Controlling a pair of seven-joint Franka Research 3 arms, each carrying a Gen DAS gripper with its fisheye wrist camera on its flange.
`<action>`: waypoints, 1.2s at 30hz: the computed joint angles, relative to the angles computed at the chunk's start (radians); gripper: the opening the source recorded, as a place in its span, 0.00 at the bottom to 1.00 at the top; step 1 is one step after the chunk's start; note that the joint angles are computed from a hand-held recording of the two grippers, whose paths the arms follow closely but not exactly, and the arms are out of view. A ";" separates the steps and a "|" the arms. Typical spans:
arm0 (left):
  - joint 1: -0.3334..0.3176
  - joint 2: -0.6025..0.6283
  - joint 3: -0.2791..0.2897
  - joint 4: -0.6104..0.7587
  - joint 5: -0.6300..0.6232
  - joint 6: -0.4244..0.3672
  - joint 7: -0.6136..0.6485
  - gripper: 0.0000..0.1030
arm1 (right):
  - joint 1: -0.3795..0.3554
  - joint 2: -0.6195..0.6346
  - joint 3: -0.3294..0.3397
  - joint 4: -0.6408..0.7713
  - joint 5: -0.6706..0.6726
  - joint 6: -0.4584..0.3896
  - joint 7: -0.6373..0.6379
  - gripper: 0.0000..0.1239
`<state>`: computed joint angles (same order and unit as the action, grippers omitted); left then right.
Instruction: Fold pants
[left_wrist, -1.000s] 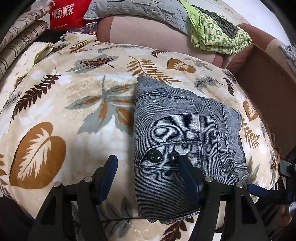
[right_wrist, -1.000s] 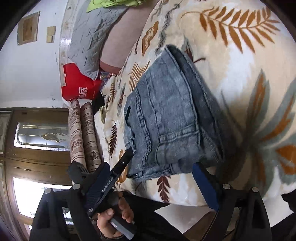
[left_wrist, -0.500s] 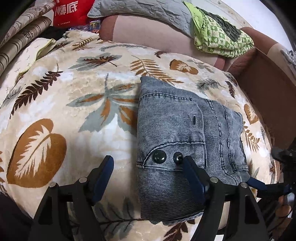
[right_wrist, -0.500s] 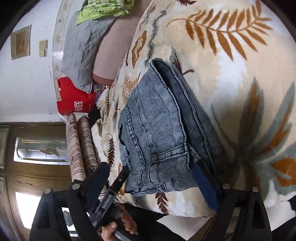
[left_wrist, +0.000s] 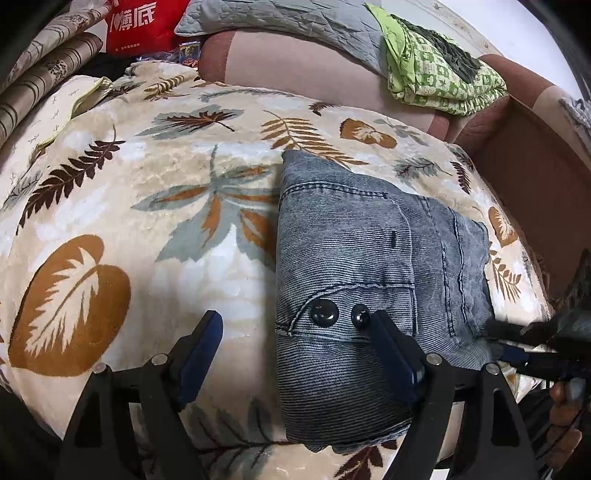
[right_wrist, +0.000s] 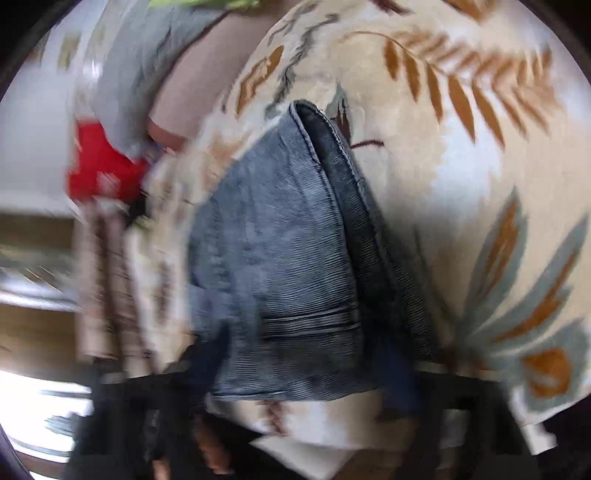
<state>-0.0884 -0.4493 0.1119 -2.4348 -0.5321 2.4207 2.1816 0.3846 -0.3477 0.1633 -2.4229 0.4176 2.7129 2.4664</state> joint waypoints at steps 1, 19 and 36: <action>-0.001 0.001 0.002 0.001 -0.002 -0.004 0.002 0.80 | -0.014 0.013 0.009 0.025 -0.039 -0.038 0.004 0.22; -0.008 -0.068 -0.085 -0.110 0.259 0.186 -0.031 0.82 | -0.035 -0.036 0.063 0.058 -0.457 -0.254 0.066 0.23; -0.111 -0.107 0.057 -0.066 0.126 0.143 0.007 0.81 | 0.100 -0.008 -0.107 -0.035 0.087 0.052 -0.260 0.36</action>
<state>-0.1989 -0.5563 0.1692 -2.5003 -0.4062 2.5640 2.1883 0.4844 -0.3556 0.0562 -2.4577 0.5049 2.7644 2.2066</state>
